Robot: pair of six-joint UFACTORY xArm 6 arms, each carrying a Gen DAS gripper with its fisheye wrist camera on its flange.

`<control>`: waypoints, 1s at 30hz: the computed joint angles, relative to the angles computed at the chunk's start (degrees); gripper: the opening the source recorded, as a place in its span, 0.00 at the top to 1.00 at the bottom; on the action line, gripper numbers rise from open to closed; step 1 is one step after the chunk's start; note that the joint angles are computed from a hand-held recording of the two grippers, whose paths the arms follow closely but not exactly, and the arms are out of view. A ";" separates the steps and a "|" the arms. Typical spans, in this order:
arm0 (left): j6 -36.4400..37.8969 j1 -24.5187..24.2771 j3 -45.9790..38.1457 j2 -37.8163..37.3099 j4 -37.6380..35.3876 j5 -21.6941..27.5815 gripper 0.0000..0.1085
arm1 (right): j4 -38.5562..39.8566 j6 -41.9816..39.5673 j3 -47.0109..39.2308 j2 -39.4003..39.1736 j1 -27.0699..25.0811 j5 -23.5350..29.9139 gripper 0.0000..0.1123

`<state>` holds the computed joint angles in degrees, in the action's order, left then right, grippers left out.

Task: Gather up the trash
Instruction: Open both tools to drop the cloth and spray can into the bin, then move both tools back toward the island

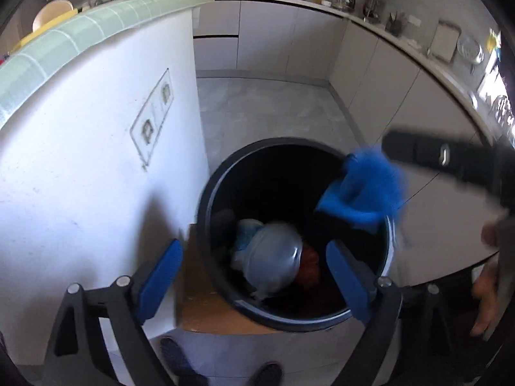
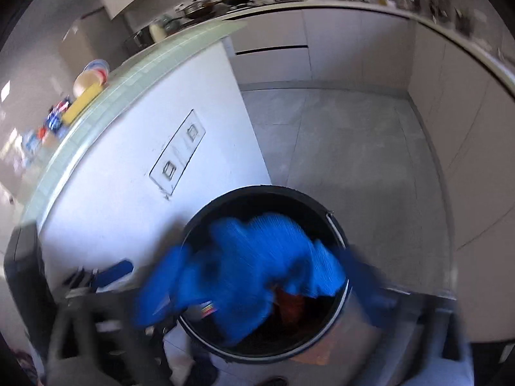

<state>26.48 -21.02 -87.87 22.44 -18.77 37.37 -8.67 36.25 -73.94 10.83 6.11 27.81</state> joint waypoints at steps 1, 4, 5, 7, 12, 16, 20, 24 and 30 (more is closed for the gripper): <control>-0.25 0.08 0.65 -0.42 0.65 -0.05 0.15 | 1.19 0.10 -0.28 0.35 -0.50 0.50 0.08; -0.49 0.32 2.63 -2.01 0.20 -0.35 0.15 | -0.10 4.83 2.28 -1.40 -1.97 -1.64 0.08; -0.47 0.27 3.02 -2.33 -0.03 -0.63 0.15 | -0.68 5.99 2.73 -1.93 -2.37 -1.03 0.08; -1.21 0.03 3.06 -2.83 0.07 -0.24 0.15 | -1.81 6.92 3.56 -2.83 -2.88 -0.62 0.08; -1.40 -0.38 2.42 -3.44 -0.06 0.21 0.15 | -5.70 10.18 5.45 -5.78 -3.11 1.04 0.08; -0.38 -0.23 2.84 -5.65 -1.49 0.33 0.15 | -9.04 14.07 6.51 -8.62 -2.93 3.20 0.08; -0.58 0.06 0.09 -6.61 -2.80 0.84 0.15 | -13.39 17.99 6.54 -11.56 -2.30 6.42 0.08; -1.05 0.99 -2.94 -7.73 -3.66 1.52 0.11 | -14.40 18.05 4.67 -12.92 -1.08 9.39 0.08; -1.87 3.02 -7.01 -7.45 -3.73 2.29 0.07 | -16.29 18.68 -0.03 -12.43 1.11 13.36 0.08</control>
